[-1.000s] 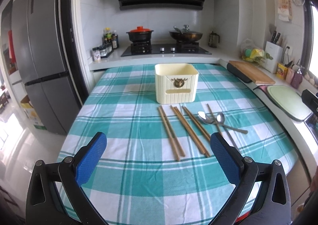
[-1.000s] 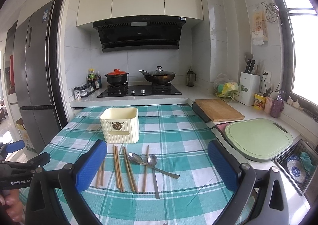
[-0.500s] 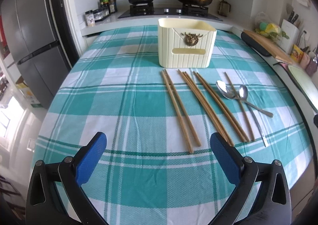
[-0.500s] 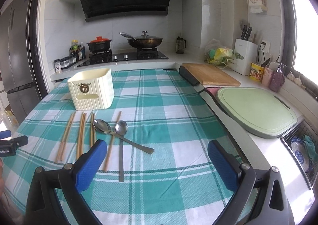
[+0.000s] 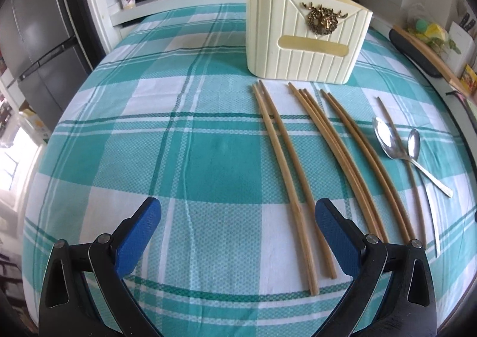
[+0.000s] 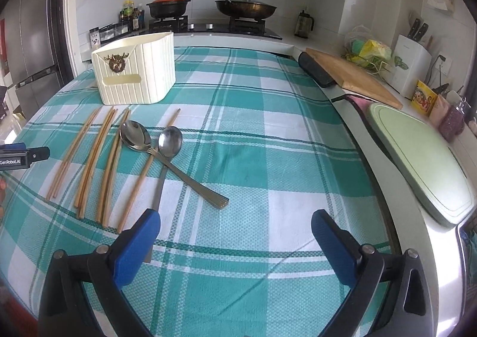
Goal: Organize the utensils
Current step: 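Move the left tool over a wooden chopstick while the right tool moves over the metal spoons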
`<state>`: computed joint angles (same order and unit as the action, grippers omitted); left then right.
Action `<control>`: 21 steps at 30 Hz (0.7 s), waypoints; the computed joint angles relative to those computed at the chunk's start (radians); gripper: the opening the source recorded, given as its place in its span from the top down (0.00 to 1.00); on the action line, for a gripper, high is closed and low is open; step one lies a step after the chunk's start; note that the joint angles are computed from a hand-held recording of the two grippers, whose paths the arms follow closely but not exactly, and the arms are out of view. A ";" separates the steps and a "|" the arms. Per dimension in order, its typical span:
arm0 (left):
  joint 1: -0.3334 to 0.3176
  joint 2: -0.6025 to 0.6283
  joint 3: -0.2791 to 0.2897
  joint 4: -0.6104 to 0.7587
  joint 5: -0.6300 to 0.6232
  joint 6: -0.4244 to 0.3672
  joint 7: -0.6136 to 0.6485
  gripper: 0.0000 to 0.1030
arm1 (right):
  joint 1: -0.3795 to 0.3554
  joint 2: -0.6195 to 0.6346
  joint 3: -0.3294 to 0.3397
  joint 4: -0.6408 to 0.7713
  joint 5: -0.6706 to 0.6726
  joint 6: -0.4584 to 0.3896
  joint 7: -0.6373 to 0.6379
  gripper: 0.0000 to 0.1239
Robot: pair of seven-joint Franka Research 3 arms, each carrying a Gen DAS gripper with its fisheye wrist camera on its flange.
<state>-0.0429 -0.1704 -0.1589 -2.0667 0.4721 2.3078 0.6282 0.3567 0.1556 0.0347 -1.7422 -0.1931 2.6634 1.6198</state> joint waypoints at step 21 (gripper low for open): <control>0.007 0.077 0.019 0.045 0.068 -0.056 -0.018 0.00 | 0.000 0.493 0.029 0.805 0.303 -0.712 -0.463 0.64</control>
